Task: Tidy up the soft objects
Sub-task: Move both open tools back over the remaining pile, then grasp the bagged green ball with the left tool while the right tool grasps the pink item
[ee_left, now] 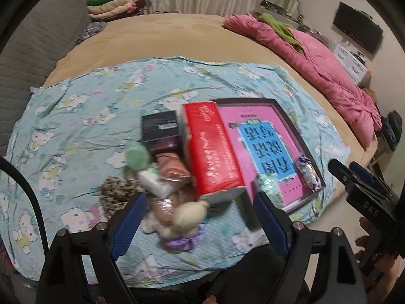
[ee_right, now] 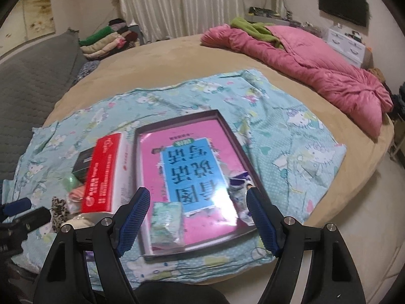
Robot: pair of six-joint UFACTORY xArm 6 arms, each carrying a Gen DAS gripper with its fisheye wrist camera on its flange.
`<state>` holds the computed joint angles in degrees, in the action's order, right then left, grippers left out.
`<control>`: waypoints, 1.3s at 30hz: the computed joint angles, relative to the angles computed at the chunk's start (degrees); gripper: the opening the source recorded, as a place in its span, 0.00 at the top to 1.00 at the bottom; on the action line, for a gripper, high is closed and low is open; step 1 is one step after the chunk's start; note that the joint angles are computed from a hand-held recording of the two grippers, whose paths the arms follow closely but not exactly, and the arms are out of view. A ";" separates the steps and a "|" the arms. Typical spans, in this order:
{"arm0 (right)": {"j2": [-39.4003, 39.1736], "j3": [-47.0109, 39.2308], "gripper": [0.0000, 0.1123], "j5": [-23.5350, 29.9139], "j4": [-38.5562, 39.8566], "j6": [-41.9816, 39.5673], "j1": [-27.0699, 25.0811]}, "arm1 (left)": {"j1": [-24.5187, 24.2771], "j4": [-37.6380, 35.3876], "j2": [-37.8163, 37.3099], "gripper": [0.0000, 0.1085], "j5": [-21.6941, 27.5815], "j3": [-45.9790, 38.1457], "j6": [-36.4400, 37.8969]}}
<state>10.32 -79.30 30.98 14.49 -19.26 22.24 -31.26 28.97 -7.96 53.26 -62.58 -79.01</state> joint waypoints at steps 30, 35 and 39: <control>2.94 -1.18 0.29 -0.26 -1.94 -13.74 16.80 | 17.09 -10.09 -12.13 0.21 -11.08 19.83 9.79; 7.38 -4.43 0.29 0.88 -3.16 -14.53 18.18 | 19.42 -13.50 -8.63 0.21 -15.98 19.96 14.69; 10.68 -6.67 0.29 1.34 -5.57 -14.98 18.94 | 20.77 -17.42 -5.81 0.21 -19.36 19.80 19.75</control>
